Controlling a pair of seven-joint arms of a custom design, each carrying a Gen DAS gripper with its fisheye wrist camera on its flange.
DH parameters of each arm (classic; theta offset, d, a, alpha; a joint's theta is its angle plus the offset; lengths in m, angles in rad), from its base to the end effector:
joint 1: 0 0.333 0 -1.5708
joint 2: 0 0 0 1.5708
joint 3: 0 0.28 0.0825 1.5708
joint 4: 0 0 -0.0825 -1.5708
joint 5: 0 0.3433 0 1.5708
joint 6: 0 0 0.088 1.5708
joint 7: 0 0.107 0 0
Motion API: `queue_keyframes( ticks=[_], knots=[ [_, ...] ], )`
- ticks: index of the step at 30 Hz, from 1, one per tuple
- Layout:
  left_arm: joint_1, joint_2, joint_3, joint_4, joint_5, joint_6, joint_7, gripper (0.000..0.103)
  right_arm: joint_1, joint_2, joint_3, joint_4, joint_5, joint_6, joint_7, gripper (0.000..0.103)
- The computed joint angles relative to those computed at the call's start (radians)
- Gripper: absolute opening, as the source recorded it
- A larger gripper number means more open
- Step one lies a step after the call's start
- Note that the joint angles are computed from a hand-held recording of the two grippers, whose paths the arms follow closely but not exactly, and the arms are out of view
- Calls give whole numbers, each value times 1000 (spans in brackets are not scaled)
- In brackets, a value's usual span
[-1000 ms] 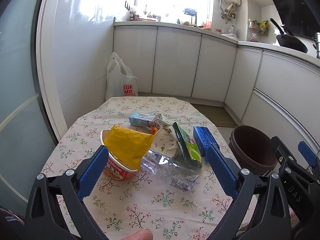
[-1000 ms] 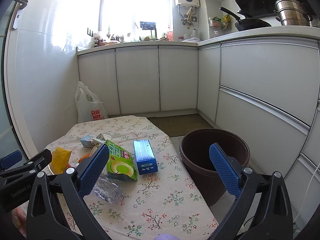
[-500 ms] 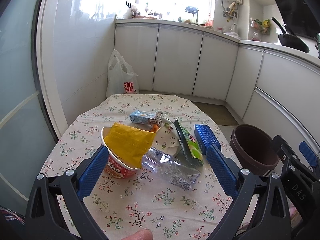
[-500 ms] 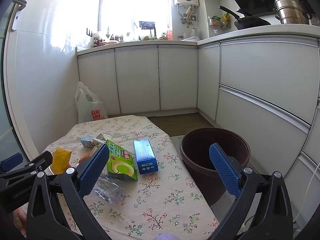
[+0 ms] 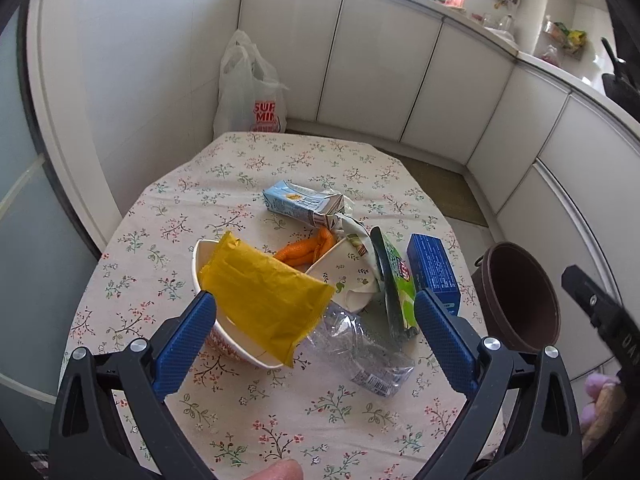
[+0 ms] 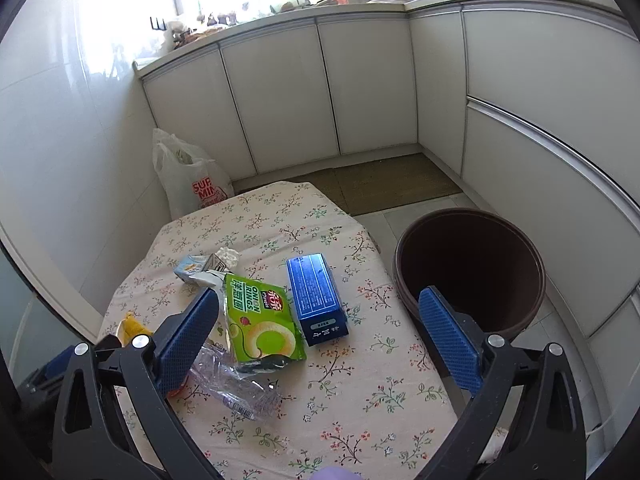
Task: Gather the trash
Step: 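Reach the left tool to the milk carton and close on it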
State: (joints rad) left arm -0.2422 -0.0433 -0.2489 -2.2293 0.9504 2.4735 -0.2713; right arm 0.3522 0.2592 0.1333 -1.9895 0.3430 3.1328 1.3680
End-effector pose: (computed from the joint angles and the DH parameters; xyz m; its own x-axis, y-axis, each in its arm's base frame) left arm 0.4505 -0.2442 0.4062 0.5473 -0.8159 0.1866 -0.5594 -0.5224 -0.6435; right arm 0.5521 0.2515 0.4280 0.3799 -0.9138 -0.1438 -0.6317 -0.1427 -0.7620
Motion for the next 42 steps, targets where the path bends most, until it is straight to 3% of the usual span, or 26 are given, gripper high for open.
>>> queue_keyframes(
  ticks=[4, 6, 10, 13, 18, 23, 28, 30, 35, 40, 42],
  knots=[
    [44, 34, 47, 49, -155, 73, 132, 96, 10, 54, -13, 60, -36, -46, -12, 96],
    [62, 65, 61, 93, -225, 66, 209, 96, 24, 73, -32, 63, -57, -51, -9, 96],
    [96, 142, 85, 197, -382, 46, 382, 96, 33, 102, -57, 110, -102, -152, -3, 96],
    [120, 226, 96, 311, -489, 13, 524, 96, 43, 112, -72, 113, -132, -148, 8, 96],
    [169, 411, 113, 531, -678, -56, 660, 96, 3, 147, -37, 173, -97, -234, -13, 96],
    [203, 583, 135, 690, -800, -101, 649, 96, -1, 172, -36, 216, -88, -275, -24, 96],
    [248, 652, 128, 675, -922, 11, 543, 96, 13, 192, -55, 248, -110, -272, -15, 96],
    [244, 670, 137, 675, -930, 41, 501, 96, 11, 207, -55, 272, -113, -288, -13, 96],
    [258, 726, 120, 728, -967, 25, 475, 96, 17, 233, -63, 313, -126, -314, 0, 96],
    [239, 752, 138, 774, -945, -28, 427, 95, 31, 240, -76, 322, -151, -315, 16, 96],
    [249, 753, 127, 768, -953, -19, 432, 83, 34, 241, -79, 322, -159, -314, 22, 96]
  ],
)
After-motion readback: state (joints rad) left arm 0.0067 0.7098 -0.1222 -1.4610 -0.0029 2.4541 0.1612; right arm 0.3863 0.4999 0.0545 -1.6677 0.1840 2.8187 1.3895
